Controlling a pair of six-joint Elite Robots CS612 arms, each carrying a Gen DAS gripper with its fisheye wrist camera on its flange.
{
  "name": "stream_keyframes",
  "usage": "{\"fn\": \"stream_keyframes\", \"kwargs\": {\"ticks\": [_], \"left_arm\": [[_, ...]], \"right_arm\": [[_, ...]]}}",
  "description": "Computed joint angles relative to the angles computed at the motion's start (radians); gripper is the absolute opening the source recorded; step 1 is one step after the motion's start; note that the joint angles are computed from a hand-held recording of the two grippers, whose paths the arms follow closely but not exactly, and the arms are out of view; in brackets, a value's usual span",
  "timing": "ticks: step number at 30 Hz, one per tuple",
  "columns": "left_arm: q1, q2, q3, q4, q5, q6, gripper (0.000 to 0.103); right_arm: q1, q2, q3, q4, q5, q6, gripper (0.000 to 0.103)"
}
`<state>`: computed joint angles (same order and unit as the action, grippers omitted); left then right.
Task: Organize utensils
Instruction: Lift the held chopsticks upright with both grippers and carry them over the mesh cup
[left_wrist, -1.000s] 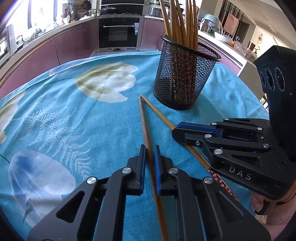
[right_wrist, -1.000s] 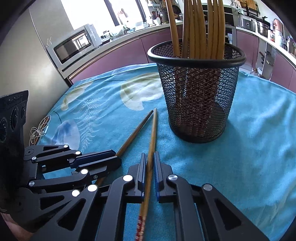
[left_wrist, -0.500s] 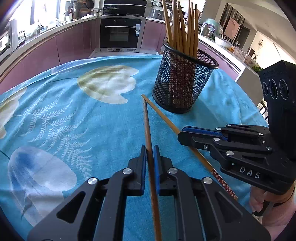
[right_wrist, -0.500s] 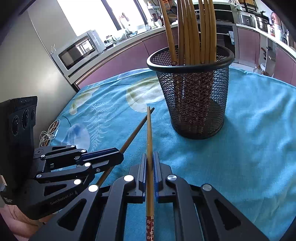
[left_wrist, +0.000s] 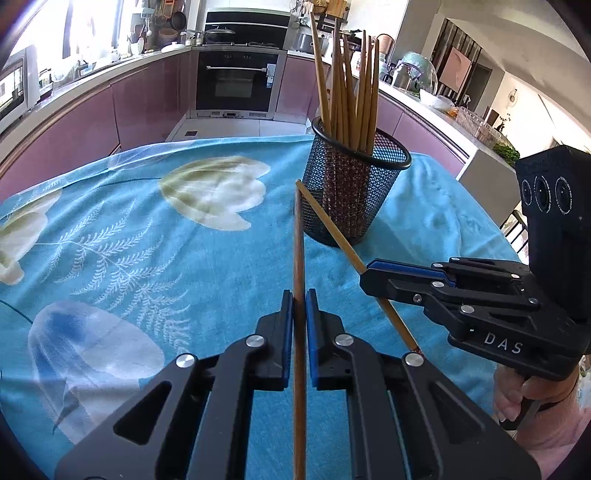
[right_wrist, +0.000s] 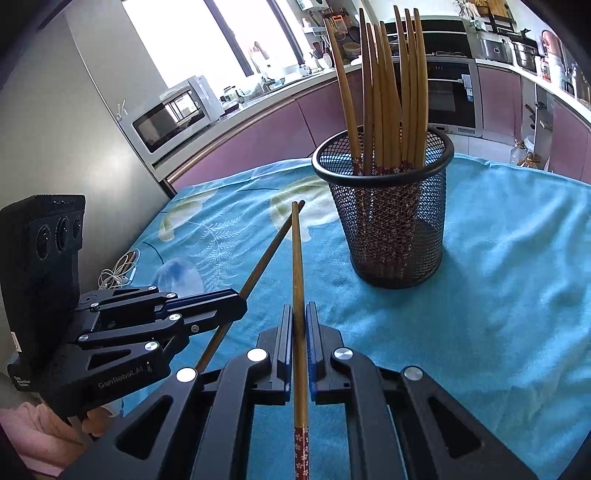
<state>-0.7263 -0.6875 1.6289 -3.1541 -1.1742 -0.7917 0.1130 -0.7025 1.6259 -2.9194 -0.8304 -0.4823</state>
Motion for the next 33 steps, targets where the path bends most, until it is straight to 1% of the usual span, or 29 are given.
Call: {"fn": "stream_keyframes", "kwargs": {"ticks": [10, 15, 20, 24, 33], "left_arm": [[-0.009, -0.021, 0.028, -0.066, 0.021, 0.021, 0.008], [-0.01, -0.031, 0.039, -0.107, 0.019, 0.035, 0.008], [-0.009, -0.04, 0.052, -0.163, 0.0, 0.048, 0.008], [-0.013, -0.048, 0.061, -0.192, 0.009, 0.059, 0.008], [-0.011, -0.058, 0.075, -0.272, 0.004, 0.072, 0.008]], "right_arm": [[-0.016, -0.012, 0.015, -0.054, 0.046, 0.026, 0.006], [-0.026, -0.016, 0.022, -0.1, 0.068, 0.051, 0.006], [-0.037, -0.017, 0.026, -0.149, 0.098, 0.083, 0.006], [-0.045, -0.018, 0.029, -0.183, 0.112, 0.106, 0.006], [-0.059, -0.017, 0.024, -0.265, 0.144, 0.154, 0.006]]}}
